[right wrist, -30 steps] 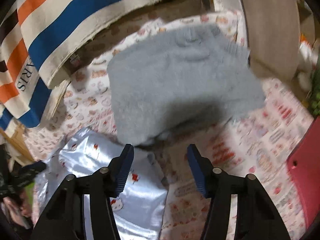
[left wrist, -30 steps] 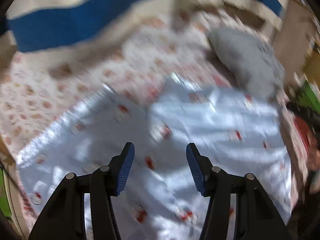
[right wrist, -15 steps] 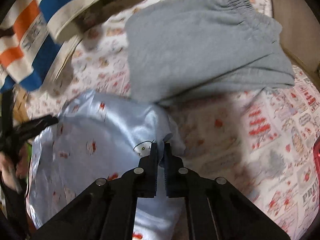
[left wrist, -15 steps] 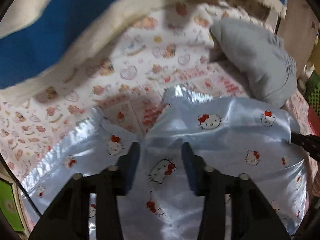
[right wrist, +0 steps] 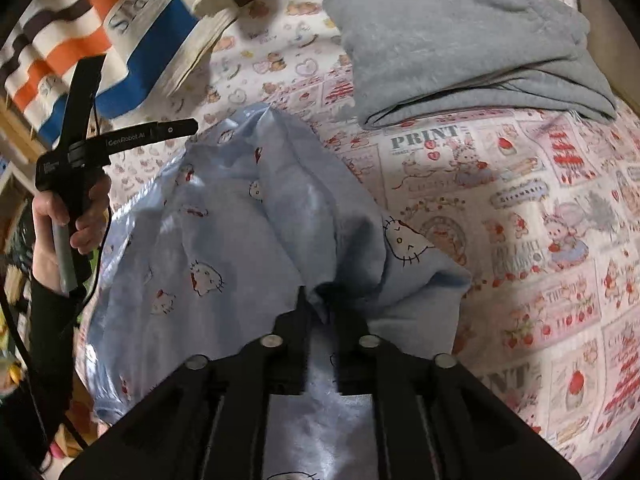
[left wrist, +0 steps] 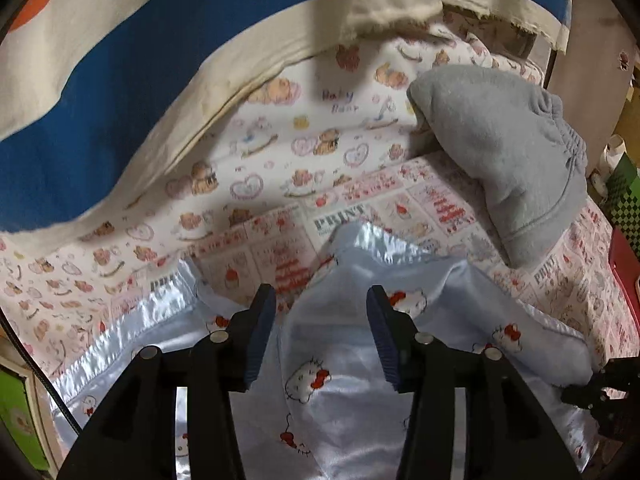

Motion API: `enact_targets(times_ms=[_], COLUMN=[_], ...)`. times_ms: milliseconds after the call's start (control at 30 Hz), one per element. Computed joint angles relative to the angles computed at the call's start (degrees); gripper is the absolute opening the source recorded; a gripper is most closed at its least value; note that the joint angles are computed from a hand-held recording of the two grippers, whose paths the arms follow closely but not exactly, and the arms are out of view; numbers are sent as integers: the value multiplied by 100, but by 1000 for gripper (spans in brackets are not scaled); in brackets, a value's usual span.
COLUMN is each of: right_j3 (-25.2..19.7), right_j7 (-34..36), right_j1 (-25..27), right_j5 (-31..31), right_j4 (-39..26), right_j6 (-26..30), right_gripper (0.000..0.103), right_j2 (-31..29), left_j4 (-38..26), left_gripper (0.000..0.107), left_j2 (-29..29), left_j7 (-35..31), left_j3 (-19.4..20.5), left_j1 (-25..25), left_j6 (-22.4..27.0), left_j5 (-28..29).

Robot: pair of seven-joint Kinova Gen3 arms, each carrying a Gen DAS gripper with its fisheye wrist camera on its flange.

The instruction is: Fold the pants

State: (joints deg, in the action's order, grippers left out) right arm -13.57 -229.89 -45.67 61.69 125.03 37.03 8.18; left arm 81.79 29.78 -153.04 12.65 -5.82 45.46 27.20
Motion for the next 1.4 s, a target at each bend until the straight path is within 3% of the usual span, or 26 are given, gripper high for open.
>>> enact_targets(times_ms=[33, 67, 233, 400, 467, 500, 533, 600, 667, 733, 800, 867, 933, 1067, 1167, 1267, 1400], right_j3=[-36, -1, -235, -416, -417, -425, -436, -391, -477, -810, -958, -771, -373, 120, -128, -477, 76], right_j7=[-195, -428, -975, -1424, -1354, -1287, -1244, -1313, -1193, -799, -333, 132, 316, 413, 276, -422, -1354], right_j1=[7, -92, -57, 115, 250, 293, 326, 430, 691, 1222, 1435, 1224, 694, -141, 198, 795, 857], right_j5=[80, 112, 252, 88, 58, 81, 118, 438, 618, 540, 220, -5, -7, 195, 27, 246, 958], right_j4=[33, 74, 302, 561, 628, 636, 670, 739, 706, 564, 312, 77, -73, -225, -128, 195, 460], right_j6=[96, 286, 645, 731, 561, 516, 423, 94, -162, -349, -163, 302, 768, 1421, 1001, 302, -630], right_gripper=[45, 50, 50, 50, 50, 43, 39, 37, 34, 9, 3, 3, 3, 3, 7, 24, 31], right_j2=[-36, -108, -450, -703, -731, -711, -721, -702, -616, -498, -327, -316, -403, -603, -554, -545, -469], left_j4=[-29, -60, -817, -1893, -2302, -2471, -2636, -2689, -2481, -2303, -2020, -1614, -1204, -745, -253, -46, 248], left_gripper=[46, 47, 50, 48, 37, 25, 20, 14, 2, 2, 2, 2, 2, 2, 2, 2, 2], left_j2=[19, 49, 594, 1279, 1555, 1696, 1783, 1775, 1633, 1528, 1339, 1020, 734, 466, 248, 203, 119], left_j7=[55, 128, 977, 1603, 1848, 1954, 1968, 1745, 1596, 1530, 1440, 1088, 730, 713, 456, 245, 100], left_j3=[-19, -44, -256, -517, -197, 10, 112, -3, -48, 131, 124, -277, -463, 12, -59, -4, -40], left_j1=[44, 97, 542, 914, 737, 624, 549, 561, 570, 435, 386, 516, 512, -29, -176, -433, -513], left_j6=[-32, -85, 292, 1086, 1552, 1785, 2000, 2152, 1985, 1828, 1489, 1023, 557, 124, -277, -250, -477], left_j5=[-11, -32, -416, -700, -868, -955, -954, -762, -689, -711, -647, -274, 33, -238, -250, -158, -78])
